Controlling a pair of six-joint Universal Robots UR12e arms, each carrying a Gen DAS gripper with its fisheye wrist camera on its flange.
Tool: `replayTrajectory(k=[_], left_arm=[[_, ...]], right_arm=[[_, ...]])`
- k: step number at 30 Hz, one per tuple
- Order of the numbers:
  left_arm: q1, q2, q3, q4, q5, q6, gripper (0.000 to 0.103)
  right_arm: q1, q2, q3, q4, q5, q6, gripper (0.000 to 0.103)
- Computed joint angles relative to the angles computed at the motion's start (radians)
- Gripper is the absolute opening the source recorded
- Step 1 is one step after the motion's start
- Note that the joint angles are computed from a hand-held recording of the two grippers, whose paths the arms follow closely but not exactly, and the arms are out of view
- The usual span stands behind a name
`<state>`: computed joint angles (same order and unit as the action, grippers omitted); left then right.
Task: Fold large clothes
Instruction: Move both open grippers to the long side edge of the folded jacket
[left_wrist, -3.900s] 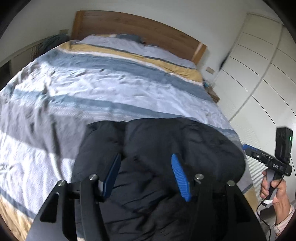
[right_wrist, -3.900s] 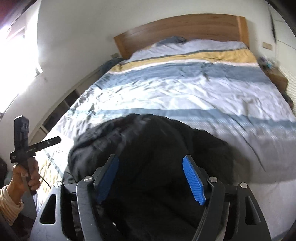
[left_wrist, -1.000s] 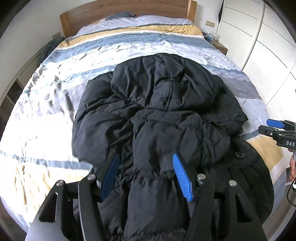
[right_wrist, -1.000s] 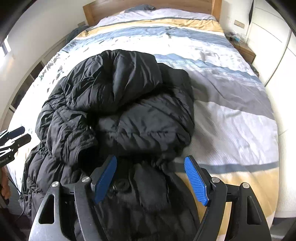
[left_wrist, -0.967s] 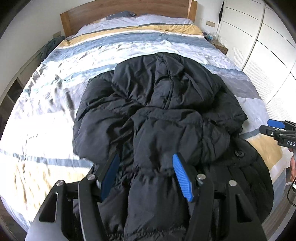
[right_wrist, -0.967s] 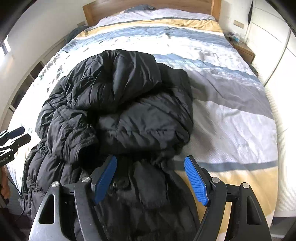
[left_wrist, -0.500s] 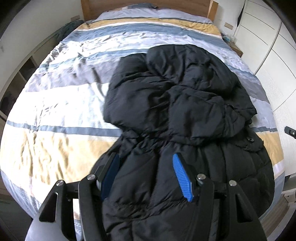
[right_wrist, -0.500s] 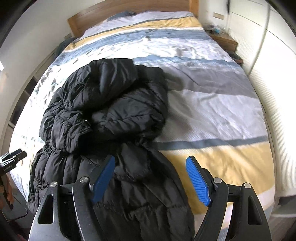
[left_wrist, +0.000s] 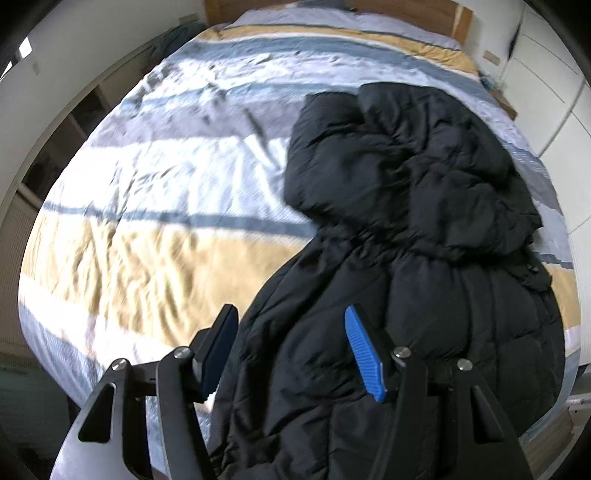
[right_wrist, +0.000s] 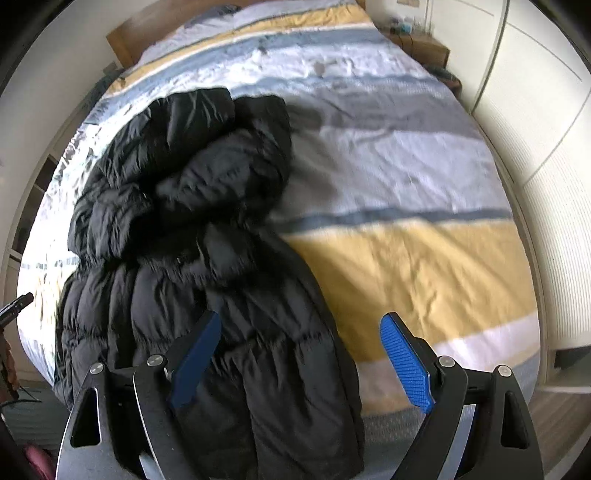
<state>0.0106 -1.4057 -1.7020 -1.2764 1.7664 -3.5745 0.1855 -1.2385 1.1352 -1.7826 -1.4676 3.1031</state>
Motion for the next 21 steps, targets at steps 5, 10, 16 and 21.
replayTrajectory(k=[5,10,16,21], left_arm=[[0.026,0.039,-0.039,-0.043,0.0,-0.029,0.058],[0.06,0.081,-0.084,-0.09,-0.017,-0.052,0.059],[0.091,0.105,-0.125,-0.14,-0.07,-0.052,0.059],[0.11,0.118,-0.159,-0.166,-0.131,-0.06,0.059]], right_arm=[[-0.012,-0.023,0.039,0.044,0.007,0.016,0.088],[-0.02,-0.038,0.081,0.082,0.008,0.038,0.088],[-0.015,-0.038,0.102,0.12,-0.017,0.035,0.088],[-0.014,-0.037,0.111,0.142,-0.024,0.033,0.088]])
